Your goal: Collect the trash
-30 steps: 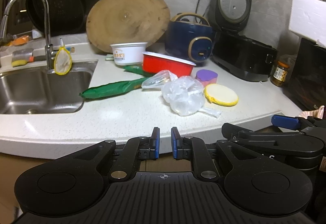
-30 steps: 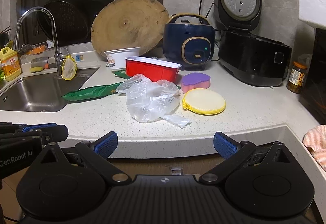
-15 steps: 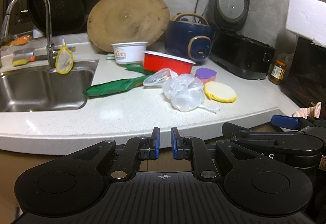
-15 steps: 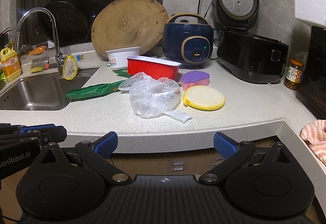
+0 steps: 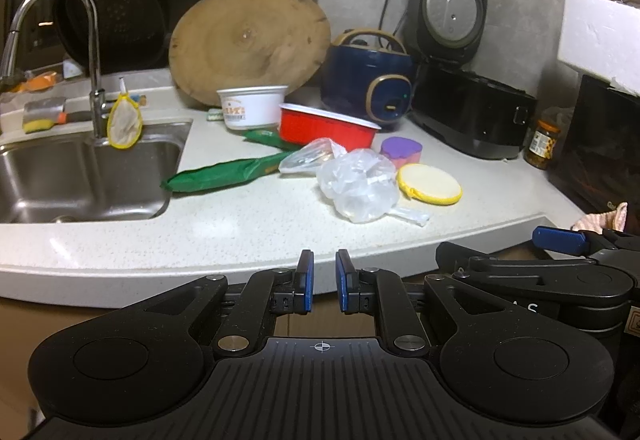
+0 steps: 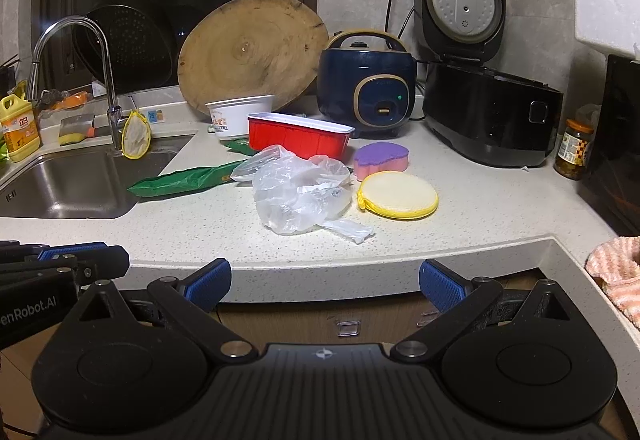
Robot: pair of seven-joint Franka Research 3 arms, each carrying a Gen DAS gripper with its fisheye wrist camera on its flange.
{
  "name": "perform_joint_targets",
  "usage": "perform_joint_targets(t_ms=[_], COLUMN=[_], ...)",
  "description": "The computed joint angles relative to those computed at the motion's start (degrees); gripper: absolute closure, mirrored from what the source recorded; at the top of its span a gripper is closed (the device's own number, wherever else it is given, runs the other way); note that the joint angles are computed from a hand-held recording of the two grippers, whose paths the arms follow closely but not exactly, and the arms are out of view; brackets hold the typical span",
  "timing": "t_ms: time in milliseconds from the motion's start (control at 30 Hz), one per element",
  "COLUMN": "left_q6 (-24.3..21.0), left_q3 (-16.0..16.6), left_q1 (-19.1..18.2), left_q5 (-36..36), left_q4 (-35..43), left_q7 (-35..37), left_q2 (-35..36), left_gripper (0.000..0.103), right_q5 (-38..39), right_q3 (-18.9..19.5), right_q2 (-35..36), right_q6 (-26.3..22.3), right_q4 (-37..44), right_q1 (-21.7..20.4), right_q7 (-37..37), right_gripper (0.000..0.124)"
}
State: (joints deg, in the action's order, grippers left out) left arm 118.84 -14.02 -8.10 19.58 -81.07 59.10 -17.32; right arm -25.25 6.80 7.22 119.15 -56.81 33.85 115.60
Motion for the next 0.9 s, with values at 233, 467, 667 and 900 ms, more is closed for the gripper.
perform_joint_targets(t_ms=[233, 467, 667, 900], left_q6=[-0.39, -0.21, -2.3, -5.06], left_q3=[-0.12, -0.01, -0.88, -0.41], left_q1=[-0.08, -0.14, -0.07, -1.06], left_q5=[0.16, 0.15, 1.23, 2.18], left_q4=[0.84, 0.54, 5.38, 10.75], left_q7=[-0.01, -0.08, -0.13, -0.97], left_q2=[0.59, 0.44, 4.19, 9.17], left_gripper=[0.087, 0.087, 0.087, 0.087], right_q5=[0.27, 0.49, 1.65, 5.87], right_q3=[-0.05, 0.05, -0.55, -1.57], right_q2=[-0.25, -0.31, 1.26, 2.87], right_q6=[0.09, 0.46, -0.01, 0.98], right_q4=[-0.41, -0.74, 1.44, 2.82], right_q1=[-0.26, -0.54, -0.92, -2.48], right_q7=[0.14, 0.03, -1.35, -4.37], right_gripper=[0.023, 0.023, 0.023, 0.023])
